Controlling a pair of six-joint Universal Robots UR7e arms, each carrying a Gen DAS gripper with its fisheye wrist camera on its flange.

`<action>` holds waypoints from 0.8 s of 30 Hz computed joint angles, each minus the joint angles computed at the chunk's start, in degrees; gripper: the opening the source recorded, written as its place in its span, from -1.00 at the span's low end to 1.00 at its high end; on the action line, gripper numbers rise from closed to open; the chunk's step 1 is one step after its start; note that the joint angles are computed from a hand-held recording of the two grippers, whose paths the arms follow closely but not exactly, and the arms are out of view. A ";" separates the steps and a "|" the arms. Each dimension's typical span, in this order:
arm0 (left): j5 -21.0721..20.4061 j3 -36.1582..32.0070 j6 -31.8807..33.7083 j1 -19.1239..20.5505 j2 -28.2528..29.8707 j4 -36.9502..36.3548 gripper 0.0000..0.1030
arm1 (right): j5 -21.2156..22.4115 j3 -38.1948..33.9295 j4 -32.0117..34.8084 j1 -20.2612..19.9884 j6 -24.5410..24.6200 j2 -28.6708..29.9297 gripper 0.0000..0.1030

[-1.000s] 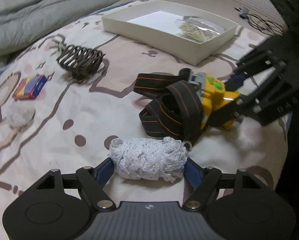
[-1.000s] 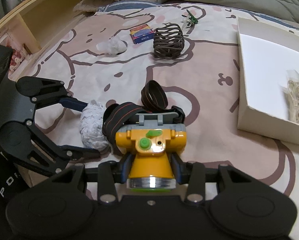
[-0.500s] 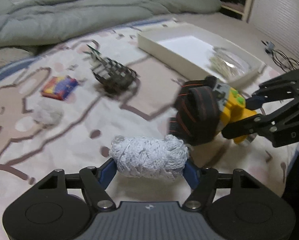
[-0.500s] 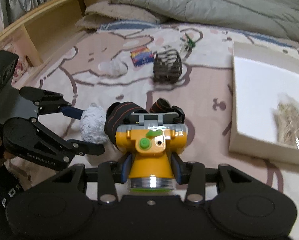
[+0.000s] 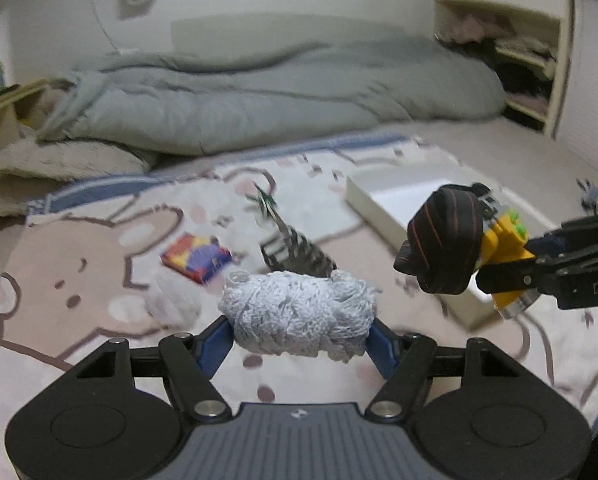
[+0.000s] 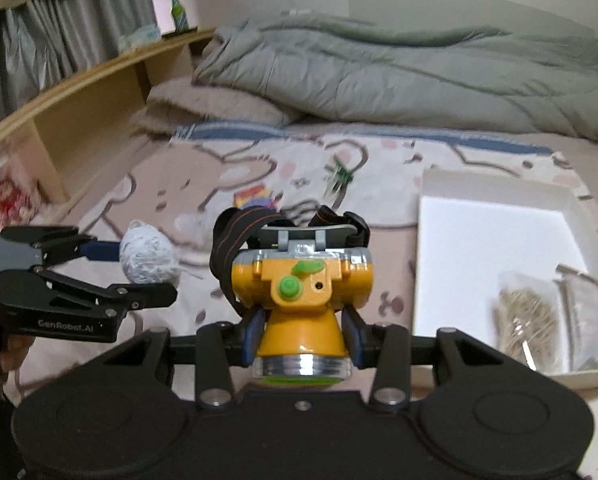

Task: Organize objects
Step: 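Lift the cloth ball with left tool while right tool lifts the headlamp toward the box, then lower the headlamp into the white box with right tool while left tool lowers the cloth ball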

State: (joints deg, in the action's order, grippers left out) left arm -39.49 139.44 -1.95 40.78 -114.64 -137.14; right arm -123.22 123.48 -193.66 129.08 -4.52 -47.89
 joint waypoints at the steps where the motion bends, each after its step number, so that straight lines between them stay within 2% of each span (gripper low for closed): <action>1: 0.53 0.09 -0.54 -0.62 0.08 -0.54 0.38 | -0.18 -0.06 -0.62 0.01 -0.20 -0.18 -0.16; 8: 2.08 0.57 -2.88 -3.80 1.24 -5.55 0.38 | -1.47 -1.06 -3.41 0.01 -1.71 -1.39 -0.16; 14: 1.61 1.30 -2.47 -3.86 2.46 -10.01 0.38 | -3.48 -2.96 -4.48 -1.82 -5.35 -2.36 -0.16; 18: -1.02 0.57 1.86 -1.70 6.33 -18.15 0.38 | -3.90 -4.50 -6.27 -4.84 -8.43 -3.25 -0.16; 24: -2.87 -2.43 10.69 0.68 16.43 -31.89 0.38 | -5.40 -7.84 -8.98 -9.75 -13.50 -3.53 -0.16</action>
State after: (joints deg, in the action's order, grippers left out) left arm -42.36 137.02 8.74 41.46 -98.22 -169.03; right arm -128.62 115.64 -202.64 119.33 -18.02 -51.42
